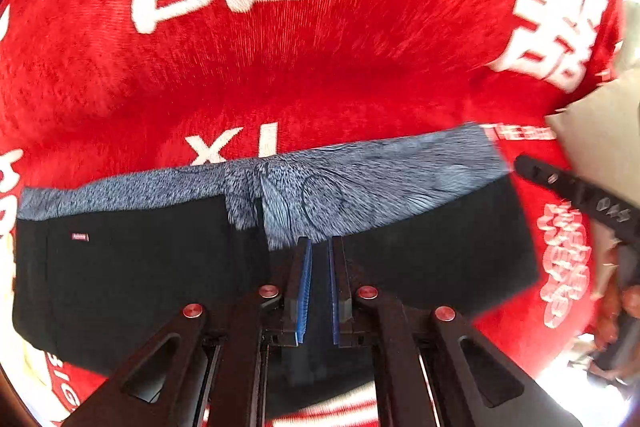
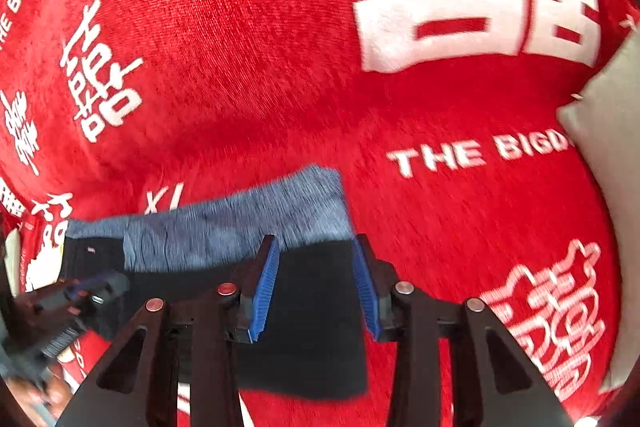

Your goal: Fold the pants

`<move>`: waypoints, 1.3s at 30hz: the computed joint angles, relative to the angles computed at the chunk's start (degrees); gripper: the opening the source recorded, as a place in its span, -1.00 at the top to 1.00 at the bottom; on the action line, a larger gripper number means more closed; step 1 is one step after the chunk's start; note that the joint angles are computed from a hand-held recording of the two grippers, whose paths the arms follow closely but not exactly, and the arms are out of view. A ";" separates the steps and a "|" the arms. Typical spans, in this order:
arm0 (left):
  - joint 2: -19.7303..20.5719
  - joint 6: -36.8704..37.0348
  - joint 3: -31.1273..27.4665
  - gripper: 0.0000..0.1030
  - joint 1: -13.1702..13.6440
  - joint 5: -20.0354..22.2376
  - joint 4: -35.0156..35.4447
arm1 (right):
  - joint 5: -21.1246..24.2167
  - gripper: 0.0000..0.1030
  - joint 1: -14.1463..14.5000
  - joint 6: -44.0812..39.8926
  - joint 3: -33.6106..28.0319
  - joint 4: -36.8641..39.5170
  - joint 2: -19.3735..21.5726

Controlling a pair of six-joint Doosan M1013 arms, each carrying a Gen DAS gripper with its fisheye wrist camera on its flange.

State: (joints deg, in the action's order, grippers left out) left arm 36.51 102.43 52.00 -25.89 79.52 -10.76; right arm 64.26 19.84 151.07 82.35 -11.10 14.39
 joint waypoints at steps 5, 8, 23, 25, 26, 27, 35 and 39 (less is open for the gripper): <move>-0.41 -1.85 3.31 0.85 -0.62 -1.84 3.94 | 4.02 0.16 0.57 -7.23 -3.62 1.26 4.55; -1.46 -0.64 5.33 0.85 -0.98 -4.55 4.96 | 8.51 0.16 2.52 -11.37 -5.20 -2.71 7.17; -4.08 -4.51 6.46 -0.80 -0.14 -4.20 3.68 | 7.17 0.11 4.33 -6.89 -3.66 2.02 2.23; -4.57 -4.94 6.88 -0.80 0.04 -3.16 4.11 | 7.39 -0.07 4.89 -5.96 -3.39 2.78 1.62; -4.75 -5.06 6.99 -0.80 0.26 -2.67 3.88 | 7.48 -0.22 5.36 -5.28 -3.26 2.98 1.37; -4.90 -5.39 7.08 -0.80 0.43 -1.95 4.07 | 7.64 -0.28 5.89 -4.49 -3.16 3.08 1.09; -6.69 -6.91 9.11 -0.80 2.17 0.74 6.05 | 10.05 -0.52 7.90 -2.56 -4.00 6.66 1.19; -7.58 -6.80 10.43 -0.80 3.01 1.37 6.92 | 11.74 -0.52 8.89 -3.03 -5.35 7.25 2.26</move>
